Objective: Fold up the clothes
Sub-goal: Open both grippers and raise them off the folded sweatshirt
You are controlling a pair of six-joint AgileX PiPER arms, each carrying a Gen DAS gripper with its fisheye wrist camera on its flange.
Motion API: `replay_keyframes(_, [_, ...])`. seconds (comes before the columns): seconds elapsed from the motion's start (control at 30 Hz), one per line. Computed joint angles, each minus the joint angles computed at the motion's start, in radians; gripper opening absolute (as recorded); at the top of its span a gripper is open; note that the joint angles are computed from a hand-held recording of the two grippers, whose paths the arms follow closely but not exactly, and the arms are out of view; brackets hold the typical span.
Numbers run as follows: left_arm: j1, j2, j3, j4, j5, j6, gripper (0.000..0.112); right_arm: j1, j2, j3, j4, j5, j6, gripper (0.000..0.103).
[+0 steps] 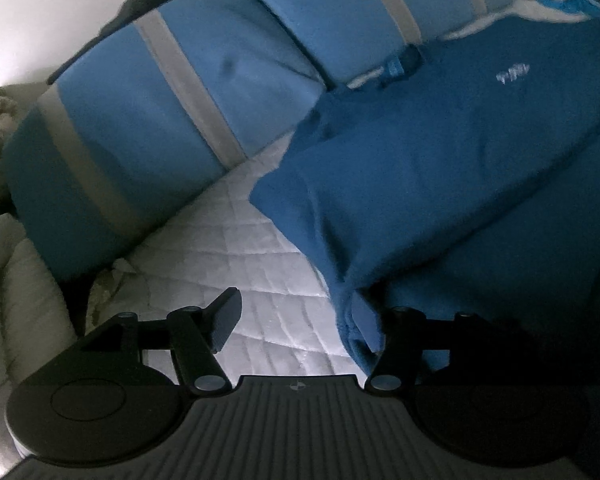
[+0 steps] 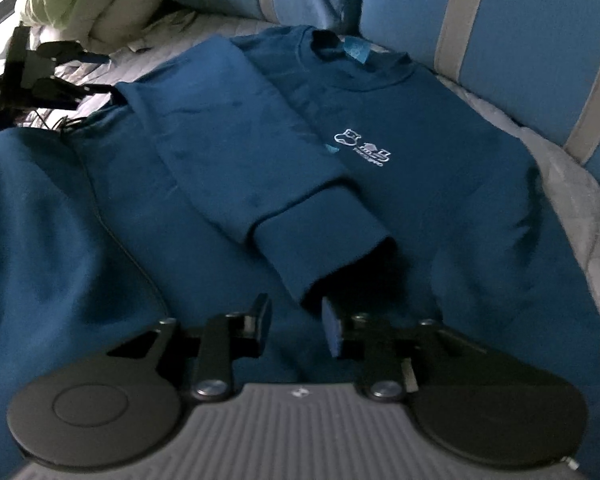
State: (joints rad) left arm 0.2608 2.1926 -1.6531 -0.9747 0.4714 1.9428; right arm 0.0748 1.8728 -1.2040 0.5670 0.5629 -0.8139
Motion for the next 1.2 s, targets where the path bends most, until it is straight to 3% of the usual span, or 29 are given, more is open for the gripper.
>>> replay_keyframes(0.13, [0.028,-0.036,-0.014,-0.011,0.054,-0.047,0.061,0.020,0.060,-0.034,-0.016,-0.026,0.052,0.044])
replay_keyframes(0.17, [0.033,-0.043,-0.018,-0.019,0.064,-0.054,0.061,0.023,0.072,-0.046,-0.033,-0.020,0.077,0.024])
replay_keyframes(0.23, [0.044,-0.057,-0.030,-0.045,0.091,-0.062,0.061,0.030,0.077,-0.051,-0.054,-0.013,0.108,0.006])
replay_keyframes(0.53, [0.022,-0.097,-0.082,-0.119,0.160,-0.181,0.064,0.025,0.038,-0.070,-0.120,0.089,0.140,0.005])
replay_keyframes(0.6, [0.008,-0.100,-0.106,-0.116,0.175,-0.219,0.065,0.025,0.025,-0.068,-0.128,0.093,0.138,0.019])
replay_keyframes(0.67, [-0.008,-0.096,-0.144,-0.106,0.193,-0.251,0.066,0.024,0.001,-0.053,-0.144,0.081,0.141,0.043])
replay_keyframes(0.7, [-0.021,-0.091,-0.172,-0.090,0.198,-0.271,0.067,0.018,-0.013,-0.045,-0.141,0.075,0.130,0.049])
replay_keyframes(0.77, [-0.053,-0.075,-0.250,-0.035,0.208,-0.344,0.067,0.002,-0.045,-0.028,-0.148,0.039,0.158,0.084])
replay_keyframes(0.8, [-0.068,-0.065,-0.294,-0.009,0.218,-0.391,0.068,-0.004,-0.062,-0.016,-0.154,0.015,0.180,0.090])
replay_keyframes(0.93, [-0.112,-0.028,-0.492,0.059,0.288,-0.616,0.070,-0.033,-0.156,0.034,-0.219,-0.107,0.320,0.102])
replay_keyframes(1.1, [-0.126,0.083,-0.874,0.085,0.473,-0.978,0.081,-0.085,-0.294,0.069,-0.396,-0.220,0.588,0.103])
replay_keyframes(1.2, [-0.131,0.097,-0.933,0.041,0.497,-1.050,0.082,-0.132,-0.374,0.075,-0.497,-0.246,0.690,0.103])
